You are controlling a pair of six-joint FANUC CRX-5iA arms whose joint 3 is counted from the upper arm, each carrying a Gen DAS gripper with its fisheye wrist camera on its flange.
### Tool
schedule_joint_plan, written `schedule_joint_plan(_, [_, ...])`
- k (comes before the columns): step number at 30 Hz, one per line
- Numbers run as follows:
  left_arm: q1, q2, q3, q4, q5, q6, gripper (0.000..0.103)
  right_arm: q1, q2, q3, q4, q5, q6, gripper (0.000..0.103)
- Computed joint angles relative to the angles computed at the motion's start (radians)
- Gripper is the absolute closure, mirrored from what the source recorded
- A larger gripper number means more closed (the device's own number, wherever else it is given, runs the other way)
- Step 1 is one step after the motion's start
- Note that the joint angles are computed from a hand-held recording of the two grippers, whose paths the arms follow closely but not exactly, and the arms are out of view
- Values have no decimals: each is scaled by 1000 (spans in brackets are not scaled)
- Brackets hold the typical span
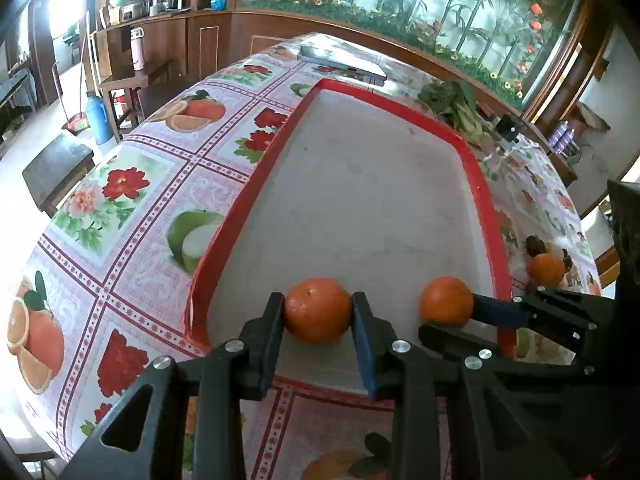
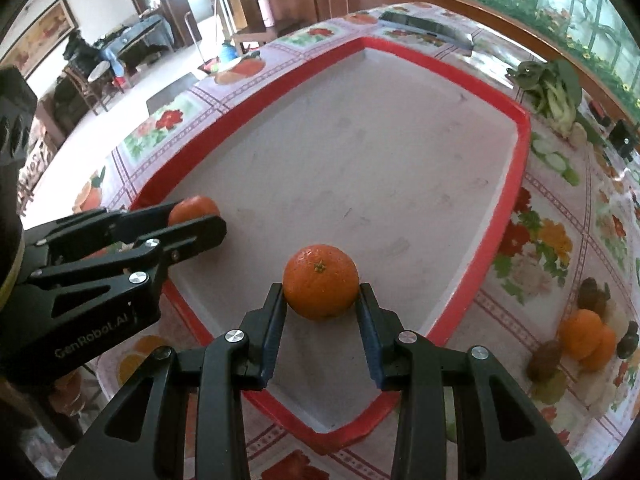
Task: Organize fruits
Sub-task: 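Lower the oranges into the tray and open both tools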
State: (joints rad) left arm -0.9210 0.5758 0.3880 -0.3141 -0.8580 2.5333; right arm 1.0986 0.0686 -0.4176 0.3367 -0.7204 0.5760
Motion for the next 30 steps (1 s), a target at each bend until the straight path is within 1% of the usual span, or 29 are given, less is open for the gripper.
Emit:
schedule_joint_plan(5, [-5,9,19,-8,-26,3,66,-4,-4,3,-29,-6,16,68])
schedule_joint_plan(11, [-5,1,13,0,-30,24,66,12,-20,-16,-3,-17,-11,64])
schedule_joint_plan(13, [-6,-1,14,2,-32,31,62,20,-35,-34,20,-13,-36,63])
schedule_joint_plan(15, [-12,-4,18,-7,-38,51,53,24,-46,-44,31,-11,-48,62])
schedule_joint_plan(17, [-22,-4,28,-23,-49,72,49,29,-60,-57,42,-9,-64,61])
schedule_joint_plan(22, [-41,0,46,-36,-67,84,47,40,-103,-95,54,4,-105,61])
schedule_joint_plan(27, [-53,2,59,-34,-77,101,45,65,-143,-132,106,5,-151,61])
schedule_joint_plan(30, [-61,9,74,-27,-86,103,45,82,-165,-156,142,-11,-183,57])
